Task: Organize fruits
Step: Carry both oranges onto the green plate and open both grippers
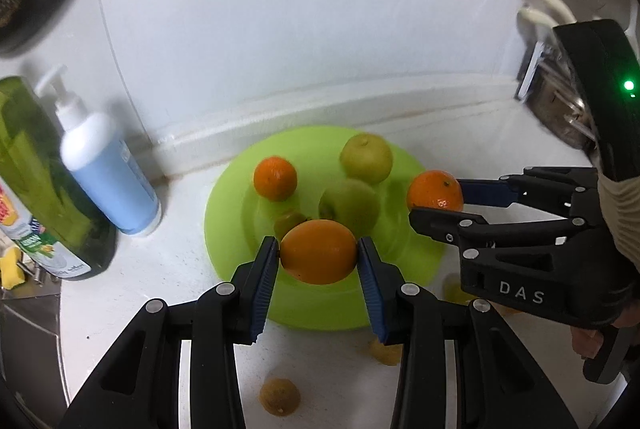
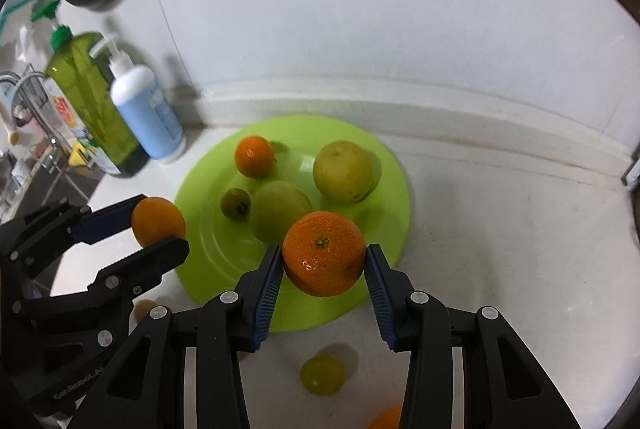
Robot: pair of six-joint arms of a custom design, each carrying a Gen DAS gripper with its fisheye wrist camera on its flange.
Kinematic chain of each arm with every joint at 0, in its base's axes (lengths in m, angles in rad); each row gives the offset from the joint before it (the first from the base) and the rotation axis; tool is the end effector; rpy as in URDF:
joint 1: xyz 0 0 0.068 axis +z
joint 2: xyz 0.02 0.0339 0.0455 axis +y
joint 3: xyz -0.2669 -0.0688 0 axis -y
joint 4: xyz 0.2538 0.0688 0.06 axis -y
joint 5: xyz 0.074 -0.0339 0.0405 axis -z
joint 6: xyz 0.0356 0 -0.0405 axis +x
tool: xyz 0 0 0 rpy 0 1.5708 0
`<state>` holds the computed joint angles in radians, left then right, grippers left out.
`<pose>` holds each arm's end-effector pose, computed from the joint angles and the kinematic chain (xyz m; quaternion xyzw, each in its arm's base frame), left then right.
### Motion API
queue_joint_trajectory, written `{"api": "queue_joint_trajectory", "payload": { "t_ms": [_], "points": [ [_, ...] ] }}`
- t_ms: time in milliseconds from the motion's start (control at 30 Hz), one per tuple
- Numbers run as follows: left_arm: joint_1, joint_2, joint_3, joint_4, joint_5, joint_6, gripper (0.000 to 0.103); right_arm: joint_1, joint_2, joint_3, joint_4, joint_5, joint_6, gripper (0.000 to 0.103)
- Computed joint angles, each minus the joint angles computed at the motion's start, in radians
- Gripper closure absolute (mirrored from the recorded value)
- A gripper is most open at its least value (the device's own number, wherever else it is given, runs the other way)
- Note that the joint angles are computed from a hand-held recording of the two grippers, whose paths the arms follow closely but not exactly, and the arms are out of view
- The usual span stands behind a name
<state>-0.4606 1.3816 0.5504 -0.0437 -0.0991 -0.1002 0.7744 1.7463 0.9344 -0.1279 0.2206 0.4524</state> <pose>0.2303 -0.1103 0.1446 0.1517 0.9267 -0.0495 0.3401 0.2549 0.2384 0.1456 -0.1178 0.9381 0.0920 0.3124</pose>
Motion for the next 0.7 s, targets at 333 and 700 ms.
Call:
{"api": "queue_joint_trajectory", "payload": {
  "t_ms": [333,700],
  "points": [
    [0.048,0.16,0.054,0.023,0.038,0.011,0.063,-0.015,0.128,0.085,-0.022,-0.034,-0.001,0.06],
    [0.071,0.221,0.088,0.027,0.052,0.01,0.063,-0.02,0.161,0.103,-0.022,-0.049,-0.003,0.06]
  ]
}}
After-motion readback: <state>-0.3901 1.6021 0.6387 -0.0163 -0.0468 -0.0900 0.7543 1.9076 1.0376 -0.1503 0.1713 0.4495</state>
